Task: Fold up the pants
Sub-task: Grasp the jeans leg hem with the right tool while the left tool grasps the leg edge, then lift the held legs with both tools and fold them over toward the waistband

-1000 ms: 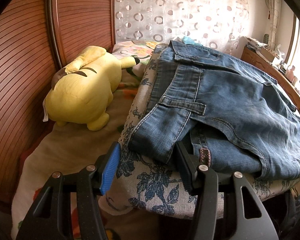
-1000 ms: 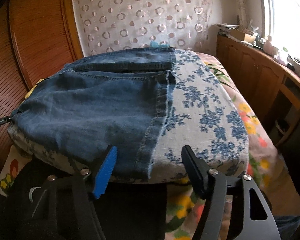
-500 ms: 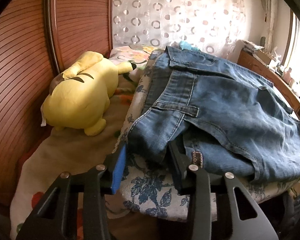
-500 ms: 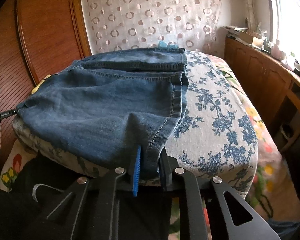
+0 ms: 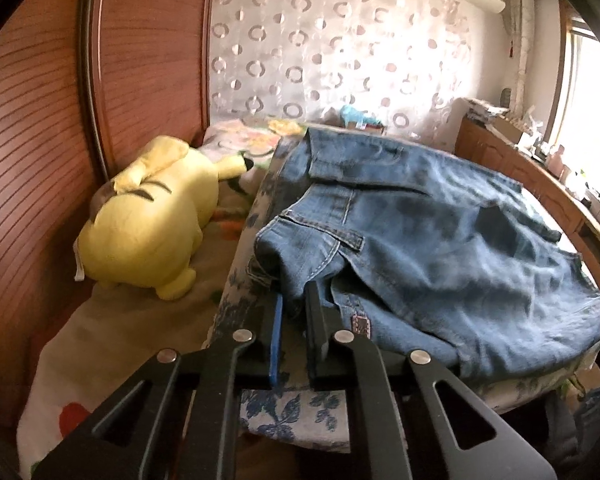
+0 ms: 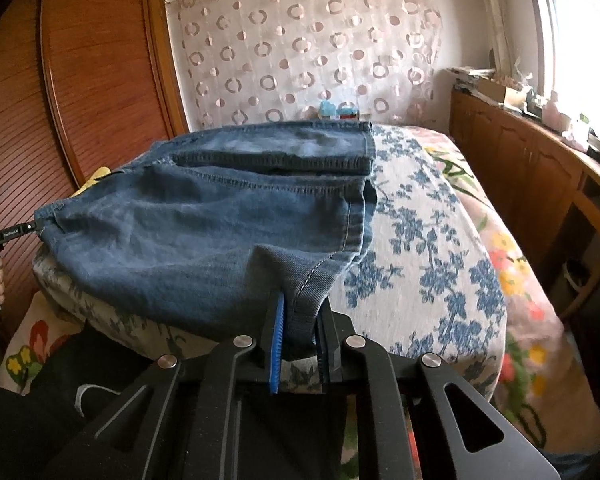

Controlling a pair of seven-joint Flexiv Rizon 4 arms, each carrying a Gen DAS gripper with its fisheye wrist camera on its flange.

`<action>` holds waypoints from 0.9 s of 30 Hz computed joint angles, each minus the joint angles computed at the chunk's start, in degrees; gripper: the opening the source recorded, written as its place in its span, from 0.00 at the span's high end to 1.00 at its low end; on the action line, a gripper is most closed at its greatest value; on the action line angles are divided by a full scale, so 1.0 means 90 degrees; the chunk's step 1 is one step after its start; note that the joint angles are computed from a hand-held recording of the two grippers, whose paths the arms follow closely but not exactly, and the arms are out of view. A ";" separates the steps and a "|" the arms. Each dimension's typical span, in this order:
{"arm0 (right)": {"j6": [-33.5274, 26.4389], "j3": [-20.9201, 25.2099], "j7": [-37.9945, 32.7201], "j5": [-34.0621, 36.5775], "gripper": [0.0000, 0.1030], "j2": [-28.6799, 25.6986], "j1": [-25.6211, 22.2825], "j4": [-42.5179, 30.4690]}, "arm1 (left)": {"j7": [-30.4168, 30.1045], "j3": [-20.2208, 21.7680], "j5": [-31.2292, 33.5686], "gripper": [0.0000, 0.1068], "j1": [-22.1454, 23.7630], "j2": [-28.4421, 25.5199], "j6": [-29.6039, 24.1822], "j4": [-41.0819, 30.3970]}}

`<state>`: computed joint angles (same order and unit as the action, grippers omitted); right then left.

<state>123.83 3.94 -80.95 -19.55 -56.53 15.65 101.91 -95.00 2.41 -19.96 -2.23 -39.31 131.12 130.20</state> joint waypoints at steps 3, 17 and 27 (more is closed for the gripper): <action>0.0083 -0.0026 -0.0056 0.0034 0.87 0.0044 0.0038 -0.0015 | 0.0043 0.0024 0.0027 0.90 -0.0072 0.0172 0.0143 0.0054; 0.0800 -0.0161 -0.0438 0.0295 0.88 0.0403 0.0179 0.0087 | 0.0363 0.0056 -0.0104 0.91 -0.0169 0.0735 0.0534 0.0184; 0.1314 -0.0172 -0.0576 0.0353 0.88 0.0466 0.0112 0.0181 | 0.0477 0.0002 -0.0159 0.91 -0.0218 0.0925 0.0835 0.0305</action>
<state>135.66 2.40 -86.14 -16.38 -52.34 16.66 103.54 -90.71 2.43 -21.39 -4.20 -30.98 138.63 132.95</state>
